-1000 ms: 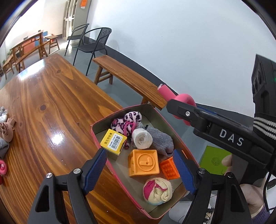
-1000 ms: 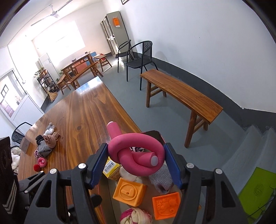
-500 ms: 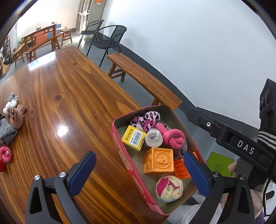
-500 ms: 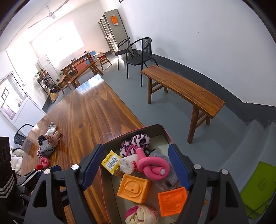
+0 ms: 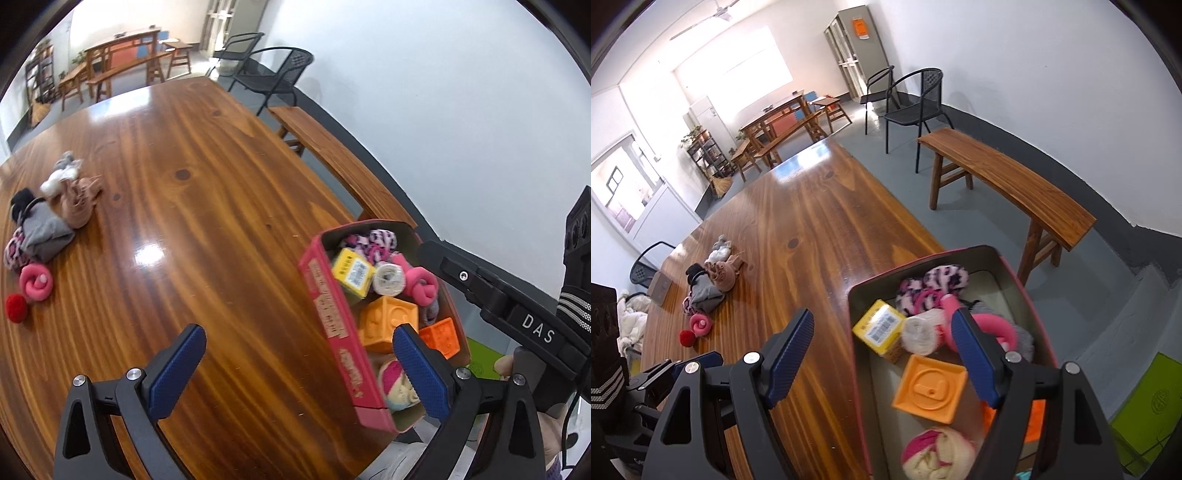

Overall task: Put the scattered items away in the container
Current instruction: 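Move both open grippers back over the table toward the socks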

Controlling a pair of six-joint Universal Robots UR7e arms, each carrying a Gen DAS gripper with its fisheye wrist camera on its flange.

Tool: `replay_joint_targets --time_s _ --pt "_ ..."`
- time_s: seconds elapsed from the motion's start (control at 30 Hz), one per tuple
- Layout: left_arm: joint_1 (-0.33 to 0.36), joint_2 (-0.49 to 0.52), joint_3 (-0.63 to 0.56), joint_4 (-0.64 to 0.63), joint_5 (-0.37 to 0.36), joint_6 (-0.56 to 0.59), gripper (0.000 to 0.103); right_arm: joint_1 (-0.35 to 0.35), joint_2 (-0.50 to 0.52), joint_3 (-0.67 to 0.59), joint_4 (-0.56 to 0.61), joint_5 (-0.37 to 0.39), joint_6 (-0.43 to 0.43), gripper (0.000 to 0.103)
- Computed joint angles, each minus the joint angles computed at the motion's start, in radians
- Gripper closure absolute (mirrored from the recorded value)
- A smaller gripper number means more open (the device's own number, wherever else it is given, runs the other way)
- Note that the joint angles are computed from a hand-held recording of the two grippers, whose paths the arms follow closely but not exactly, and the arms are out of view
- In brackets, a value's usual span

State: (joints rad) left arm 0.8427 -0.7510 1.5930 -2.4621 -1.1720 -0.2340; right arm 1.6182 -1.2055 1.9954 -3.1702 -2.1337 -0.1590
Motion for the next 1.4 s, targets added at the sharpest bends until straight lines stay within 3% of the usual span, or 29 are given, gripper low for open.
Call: replay_joint_targets --time_s 0.43,0.77,1.07,1.4 --pt "0.104 -0.186 0.118 -0.007 0.151 -0.118 0.001 0.085 0.189 -0.124 0.101 0.039 -0.021 0.023" --pt "0.219 -0.297 0.144 0.026 0.258 -0.18 0.001 0.145 0.345 -0.245 0.2 0.057 -0.019 0.023" --pt "0.284 -0.311 0.092 0.062 0.284 -0.141 0.001 0.177 0.449 -0.342 0.282 0.053 -0.011 0.023" --pt "0.338 -0.233 -0.056 0.082 0.28 -0.054 0.001 0.198 0.547 -0.463 0.336 0.04 -0.008 0.023"
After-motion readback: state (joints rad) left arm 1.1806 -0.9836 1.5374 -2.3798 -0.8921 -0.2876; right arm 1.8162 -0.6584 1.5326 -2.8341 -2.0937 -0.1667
